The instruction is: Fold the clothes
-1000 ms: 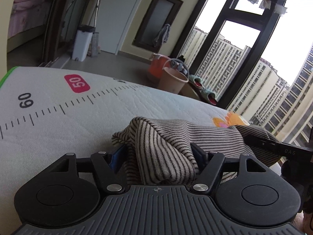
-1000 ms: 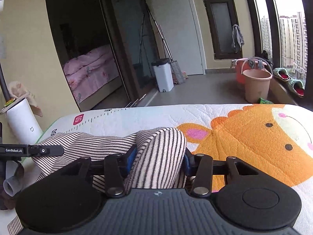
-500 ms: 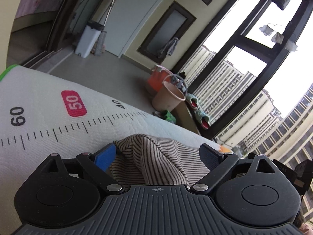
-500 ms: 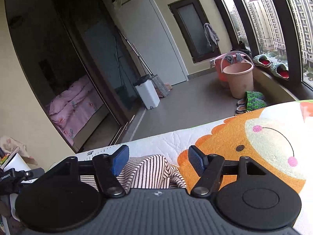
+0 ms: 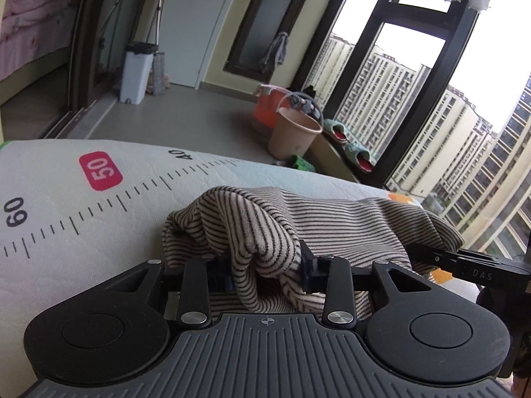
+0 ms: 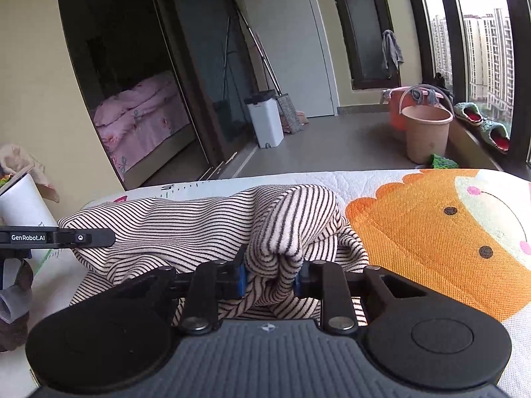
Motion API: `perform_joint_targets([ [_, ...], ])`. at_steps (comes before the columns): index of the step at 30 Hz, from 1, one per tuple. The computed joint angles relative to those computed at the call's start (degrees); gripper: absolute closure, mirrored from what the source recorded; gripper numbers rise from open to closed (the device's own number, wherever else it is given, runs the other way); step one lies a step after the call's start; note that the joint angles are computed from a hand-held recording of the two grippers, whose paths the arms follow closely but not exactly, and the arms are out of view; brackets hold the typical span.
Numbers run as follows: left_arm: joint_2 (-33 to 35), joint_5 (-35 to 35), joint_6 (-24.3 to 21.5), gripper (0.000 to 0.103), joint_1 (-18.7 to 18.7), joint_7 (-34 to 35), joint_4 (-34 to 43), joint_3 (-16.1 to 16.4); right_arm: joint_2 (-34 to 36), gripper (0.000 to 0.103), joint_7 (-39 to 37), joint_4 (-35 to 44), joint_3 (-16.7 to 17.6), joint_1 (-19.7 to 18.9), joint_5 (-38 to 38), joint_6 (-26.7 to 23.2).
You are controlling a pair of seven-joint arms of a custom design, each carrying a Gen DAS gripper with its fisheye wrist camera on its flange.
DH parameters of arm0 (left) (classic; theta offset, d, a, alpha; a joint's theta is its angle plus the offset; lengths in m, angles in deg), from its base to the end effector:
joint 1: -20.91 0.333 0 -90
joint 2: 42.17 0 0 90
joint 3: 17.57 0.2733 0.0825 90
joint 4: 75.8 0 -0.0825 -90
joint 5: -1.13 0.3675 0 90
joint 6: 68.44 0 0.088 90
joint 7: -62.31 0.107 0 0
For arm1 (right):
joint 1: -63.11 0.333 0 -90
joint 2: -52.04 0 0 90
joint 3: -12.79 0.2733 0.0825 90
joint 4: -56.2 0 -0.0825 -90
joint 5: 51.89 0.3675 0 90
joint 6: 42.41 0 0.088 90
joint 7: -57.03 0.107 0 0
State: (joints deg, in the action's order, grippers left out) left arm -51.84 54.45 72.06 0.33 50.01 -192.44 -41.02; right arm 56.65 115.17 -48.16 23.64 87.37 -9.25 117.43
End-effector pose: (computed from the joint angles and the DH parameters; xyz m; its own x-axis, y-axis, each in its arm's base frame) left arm 0.3853 -0.3876 0.5395 0.2167 -0.9037 0.3693 -0.5192 -0.4270 -0.7403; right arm 0.5212 0.3242 0.5470 0.6346 -0.7230 -0.2729 -0.5709 -0.2007 -0.7961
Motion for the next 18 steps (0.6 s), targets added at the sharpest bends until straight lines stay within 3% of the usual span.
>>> perform_joint_targets([
  [9, -7.1, 1.6, 7.5, 0.068, 1.5, -7.4, -5.2, -2.0, -8.5, 0.082, -6.8, -4.5, -2.8, 0.1, 12.0, -5.6],
  [18, -11.3, 0.4, 10.4, 0.067, 2.7, -13.3, -9.8, -8.2, -20.6, 0.082, -7.9, -17.0, -7.3, 3.0, 17.0, -8.2],
])
